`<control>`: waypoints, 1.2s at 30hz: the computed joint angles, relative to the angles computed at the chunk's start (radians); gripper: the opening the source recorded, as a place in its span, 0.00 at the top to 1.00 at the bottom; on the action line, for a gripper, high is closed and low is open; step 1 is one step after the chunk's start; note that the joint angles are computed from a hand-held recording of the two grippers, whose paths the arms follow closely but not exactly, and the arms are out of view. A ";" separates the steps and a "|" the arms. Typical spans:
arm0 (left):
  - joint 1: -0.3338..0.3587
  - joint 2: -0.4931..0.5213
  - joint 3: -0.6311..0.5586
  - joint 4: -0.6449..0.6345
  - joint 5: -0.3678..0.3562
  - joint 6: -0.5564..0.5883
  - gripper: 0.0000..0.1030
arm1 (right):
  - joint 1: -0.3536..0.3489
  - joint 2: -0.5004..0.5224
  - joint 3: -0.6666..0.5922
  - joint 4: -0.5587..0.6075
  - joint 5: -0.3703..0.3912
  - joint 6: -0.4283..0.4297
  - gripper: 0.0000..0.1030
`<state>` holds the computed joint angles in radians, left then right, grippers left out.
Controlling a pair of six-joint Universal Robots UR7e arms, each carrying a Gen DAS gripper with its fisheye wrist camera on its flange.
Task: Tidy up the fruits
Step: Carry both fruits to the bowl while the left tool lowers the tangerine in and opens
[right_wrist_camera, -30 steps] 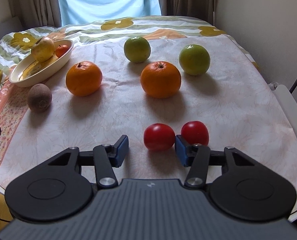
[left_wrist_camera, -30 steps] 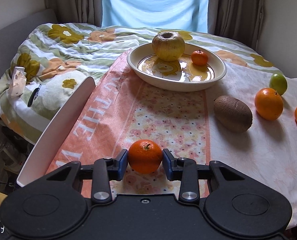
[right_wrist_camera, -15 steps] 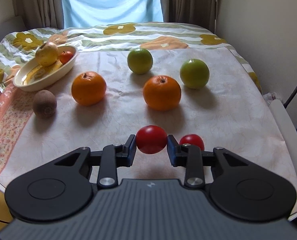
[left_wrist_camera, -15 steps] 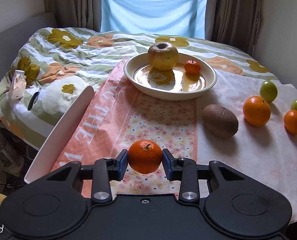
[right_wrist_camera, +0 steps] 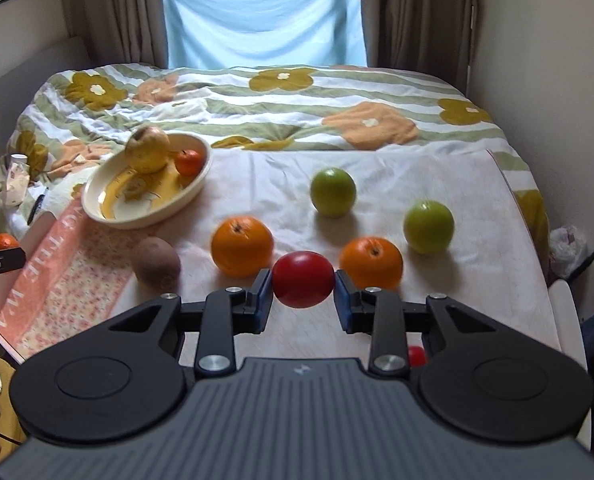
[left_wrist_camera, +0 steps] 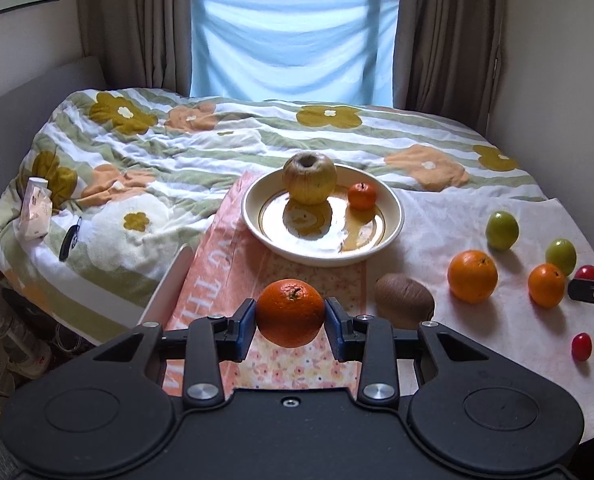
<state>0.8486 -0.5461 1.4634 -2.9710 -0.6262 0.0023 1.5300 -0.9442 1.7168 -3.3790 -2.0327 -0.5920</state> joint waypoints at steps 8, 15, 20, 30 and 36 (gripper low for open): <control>0.019 0.019 -0.127 0.036 -0.040 0.070 0.61 | 0.062 0.064 -0.151 0.112 -0.007 0.021 0.54; 0.061 0.068 -0.292 0.106 -0.094 0.161 0.61 | 0.108 0.170 -0.333 0.208 -0.023 0.032 0.54; 0.103 0.128 -0.443 0.196 -0.143 0.211 0.61 | 0.124 0.267 -0.484 0.290 -0.039 0.052 0.54; 0.181 0.300 -0.797 0.431 -0.218 0.291 0.61 | 0.127 0.459 -0.776 0.453 -0.082 0.107 0.54; 0.217 0.429 -1.041 0.596 -0.246 0.340 0.61 | 0.124 0.553 -0.930 0.532 -0.105 0.134 0.54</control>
